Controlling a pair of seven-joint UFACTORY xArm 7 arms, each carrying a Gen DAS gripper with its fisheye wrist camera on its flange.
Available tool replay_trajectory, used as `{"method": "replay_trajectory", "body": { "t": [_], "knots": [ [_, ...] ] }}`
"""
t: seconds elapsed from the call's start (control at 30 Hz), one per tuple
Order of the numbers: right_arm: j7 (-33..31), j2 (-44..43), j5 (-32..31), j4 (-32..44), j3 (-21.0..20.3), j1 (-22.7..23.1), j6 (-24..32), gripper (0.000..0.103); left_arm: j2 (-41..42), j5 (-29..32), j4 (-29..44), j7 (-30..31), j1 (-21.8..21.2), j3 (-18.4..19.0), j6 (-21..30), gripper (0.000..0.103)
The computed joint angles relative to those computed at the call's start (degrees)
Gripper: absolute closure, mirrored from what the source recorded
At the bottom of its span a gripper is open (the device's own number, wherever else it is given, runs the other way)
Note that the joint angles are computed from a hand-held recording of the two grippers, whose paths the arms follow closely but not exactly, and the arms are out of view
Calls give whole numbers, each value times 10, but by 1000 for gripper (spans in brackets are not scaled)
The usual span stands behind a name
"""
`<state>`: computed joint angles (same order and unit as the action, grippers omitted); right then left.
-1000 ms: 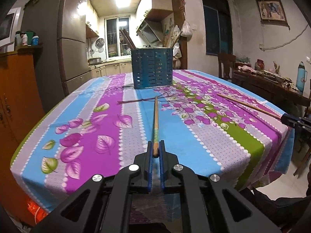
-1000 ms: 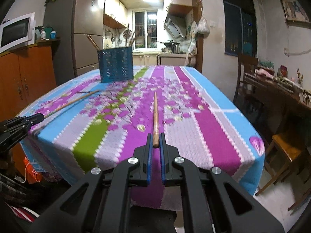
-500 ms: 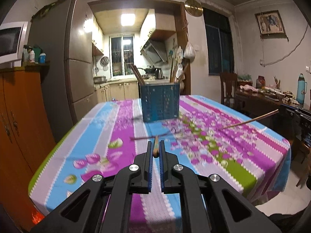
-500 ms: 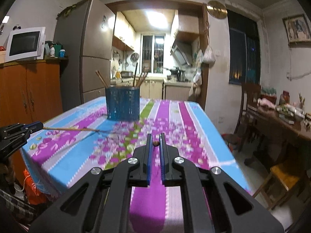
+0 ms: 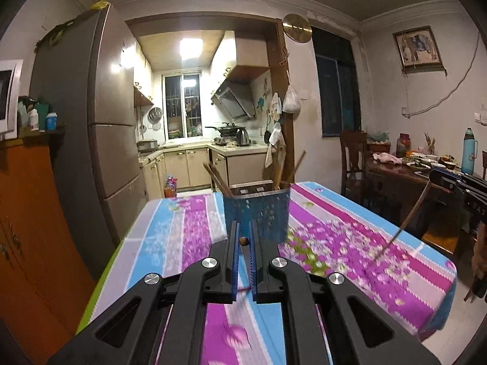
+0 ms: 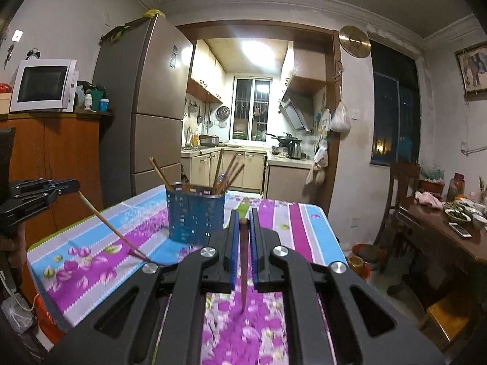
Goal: Organize utensils
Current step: 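Lift and carry both held chopsticks to the blue utensil holder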
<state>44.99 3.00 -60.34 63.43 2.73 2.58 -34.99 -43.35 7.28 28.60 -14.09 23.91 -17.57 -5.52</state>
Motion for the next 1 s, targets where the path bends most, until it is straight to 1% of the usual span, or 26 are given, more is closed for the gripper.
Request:
{"method": "replay_trajectory", "body": {
  "t": [0.23,0.43,0.53,0.57,0.63,0.67,0.7,0.83,0.87,1.0],
  "knots": [
    [106,40,-86,98,11,-3,13,98,30,0,52,11,-12,14,4,96],
    [176,56,-136,147,12,3,1,98,34,6,80,6,-4,2,24,96],
    [201,60,-156,164,10,12,-3,98,34,12,89,-10,25,-20,28,96],
    [209,62,-161,171,9,15,-2,98,32,14,96,-23,49,-40,38,96],
    [229,67,-177,185,9,22,-1,98,33,25,107,-43,78,-64,48,96],
    [245,71,-192,197,8,26,-1,98,32,33,115,-58,105,-85,58,96],
    [257,74,-201,205,7,30,0,98,30,42,120,-70,122,-98,63,96],
    [327,92,-257,250,-4,50,3,98,32,76,138,-109,164,-129,82,96],
    [346,98,-271,264,-9,56,1,98,28,86,142,-121,180,-140,86,96],
    [424,117,-331,315,-35,88,-4,98,24,122,153,-153,213,-159,96,96]
  ]
}}
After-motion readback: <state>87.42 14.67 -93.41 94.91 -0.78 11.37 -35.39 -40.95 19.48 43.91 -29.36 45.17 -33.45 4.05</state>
